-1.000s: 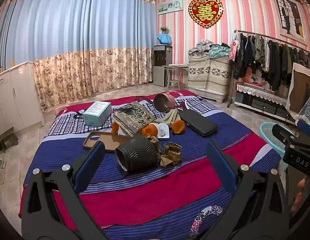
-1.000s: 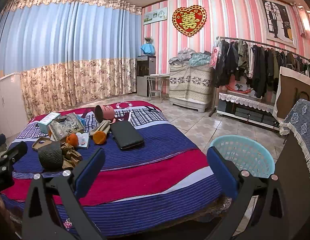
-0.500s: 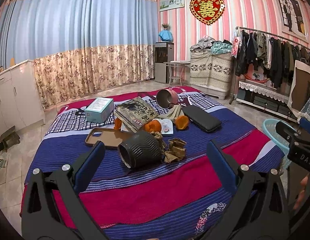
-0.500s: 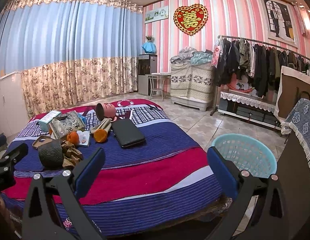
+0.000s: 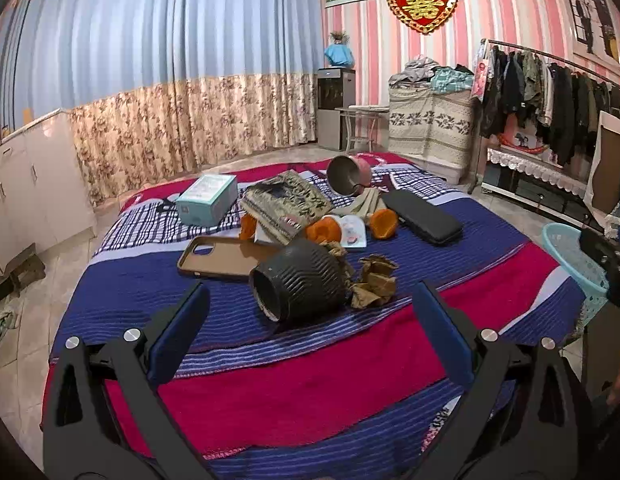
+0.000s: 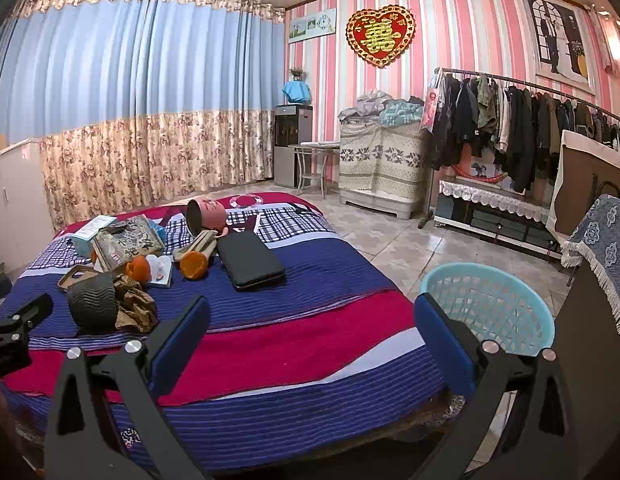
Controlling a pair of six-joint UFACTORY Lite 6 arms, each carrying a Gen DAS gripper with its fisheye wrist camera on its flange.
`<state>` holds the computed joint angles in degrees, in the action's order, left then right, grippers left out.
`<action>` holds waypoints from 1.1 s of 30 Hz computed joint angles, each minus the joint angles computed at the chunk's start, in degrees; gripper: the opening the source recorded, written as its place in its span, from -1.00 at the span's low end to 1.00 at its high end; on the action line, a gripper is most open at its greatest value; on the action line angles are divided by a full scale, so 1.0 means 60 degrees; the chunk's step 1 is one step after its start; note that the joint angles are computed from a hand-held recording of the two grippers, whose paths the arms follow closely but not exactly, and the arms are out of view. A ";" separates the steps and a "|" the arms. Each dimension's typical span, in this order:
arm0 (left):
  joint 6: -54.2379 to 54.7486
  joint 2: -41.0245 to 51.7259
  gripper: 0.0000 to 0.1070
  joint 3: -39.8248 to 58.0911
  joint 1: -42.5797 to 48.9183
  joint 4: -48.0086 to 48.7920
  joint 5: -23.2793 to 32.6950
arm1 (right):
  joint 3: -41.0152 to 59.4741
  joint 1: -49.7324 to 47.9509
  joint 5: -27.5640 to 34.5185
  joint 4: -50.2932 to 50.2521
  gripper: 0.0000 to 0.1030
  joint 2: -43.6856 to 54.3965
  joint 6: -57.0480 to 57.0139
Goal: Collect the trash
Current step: 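Grasp the black ribbed cup with the left tool while the right tool grasps the brown cloth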
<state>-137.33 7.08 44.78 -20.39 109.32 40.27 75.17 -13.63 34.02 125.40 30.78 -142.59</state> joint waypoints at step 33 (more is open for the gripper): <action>-0.2785 0.4606 0.66 0.4083 0.3544 0.5705 -0.3987 | 0.2974 0.1294 -0.1825 -0.2060 0.92 0.2220 0.2458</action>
<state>-154.04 34.71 69.27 0.87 143.55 16.35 93.01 -5.87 23.07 113.05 44.10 -127.84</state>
